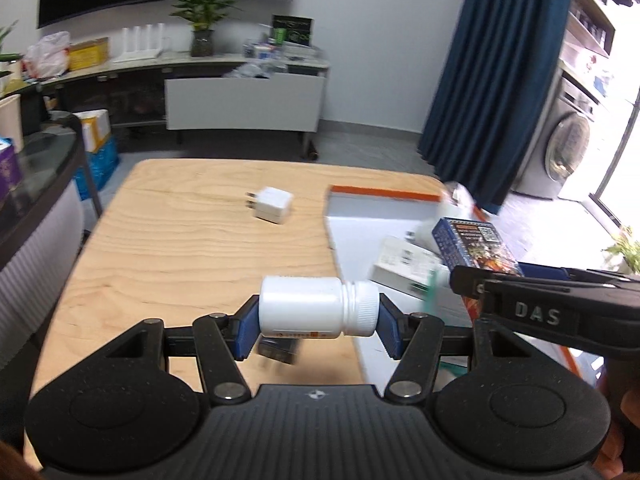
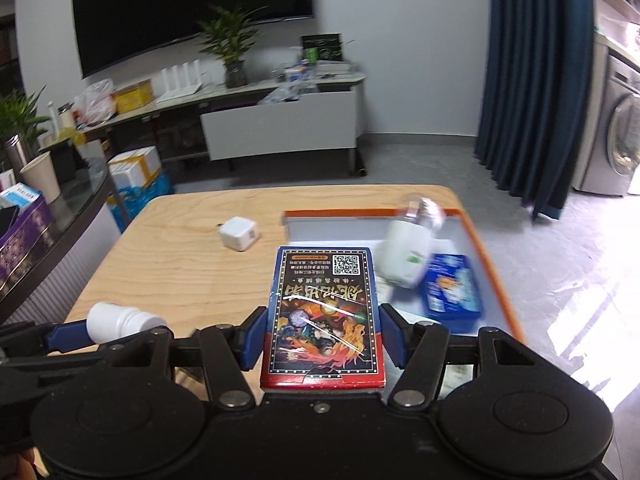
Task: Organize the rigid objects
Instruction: 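Carry the pill bottle over the tray with left tool while right tool carries the card box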
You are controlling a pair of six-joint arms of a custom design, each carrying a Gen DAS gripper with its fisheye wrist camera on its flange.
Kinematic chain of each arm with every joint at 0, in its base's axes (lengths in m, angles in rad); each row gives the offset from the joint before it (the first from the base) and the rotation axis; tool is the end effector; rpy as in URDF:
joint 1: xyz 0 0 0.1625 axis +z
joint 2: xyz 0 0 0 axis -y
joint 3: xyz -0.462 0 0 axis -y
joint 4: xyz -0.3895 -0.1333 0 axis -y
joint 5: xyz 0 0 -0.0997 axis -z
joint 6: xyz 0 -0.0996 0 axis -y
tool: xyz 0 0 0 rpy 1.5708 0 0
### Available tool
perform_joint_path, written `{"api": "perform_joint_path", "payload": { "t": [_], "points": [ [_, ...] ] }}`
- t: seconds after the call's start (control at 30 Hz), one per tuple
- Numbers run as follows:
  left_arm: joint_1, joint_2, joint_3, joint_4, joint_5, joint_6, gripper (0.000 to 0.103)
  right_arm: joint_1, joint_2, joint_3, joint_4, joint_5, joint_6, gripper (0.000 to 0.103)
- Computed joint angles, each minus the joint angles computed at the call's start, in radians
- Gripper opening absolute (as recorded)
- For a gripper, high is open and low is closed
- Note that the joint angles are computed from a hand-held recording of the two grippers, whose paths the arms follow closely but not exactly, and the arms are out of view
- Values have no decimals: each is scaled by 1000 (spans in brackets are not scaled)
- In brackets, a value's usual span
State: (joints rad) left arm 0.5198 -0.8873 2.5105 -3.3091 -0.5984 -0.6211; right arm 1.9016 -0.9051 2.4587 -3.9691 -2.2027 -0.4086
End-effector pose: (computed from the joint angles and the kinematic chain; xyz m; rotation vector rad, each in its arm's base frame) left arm -0.2200 -0.3743 0.0875 0.4355 2.3334 -1.0221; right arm 0.2063 -0.3715 0.1576 0.5167 -2.2699 1.0050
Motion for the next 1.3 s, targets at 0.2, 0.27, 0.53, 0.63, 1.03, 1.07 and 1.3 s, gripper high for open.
{"api": "perform_joint_path", "payload": {
  "t": [0.2, 0.27, 0.53, 0.63, 1.03, 1.07, 1.3],
  "points": [
    [-15, 43, -60, 39, -51, 29, 59, -60, -113, 104, -53, -5, 29, 71],
    [-28, 68, -74, 25, -50, 46, 59, -79, -138, 132, -88, -10, 15, 71],
    [-46, 153, -102, -32, -55, 64, 60, -170, -176, 218, -197, 78, -55, 71],
    [-53, 159, -104, -24, -55, 52, 60, -193, -180, 234, -207, 114, -66, 71],
    [-49, 134, -75, 3, -32, -11, 60, -215, -167, 250, -248, 145, -88, 71],
    [-51, 130, -72, 4, -27, -15, 60, -216, -167, 251, -249, 145, -89, 71],
    [-57, 120, -56, 4, -9, -21, 60, -219, -170, 259, -249, 150, -89, 71]
  ]
}}
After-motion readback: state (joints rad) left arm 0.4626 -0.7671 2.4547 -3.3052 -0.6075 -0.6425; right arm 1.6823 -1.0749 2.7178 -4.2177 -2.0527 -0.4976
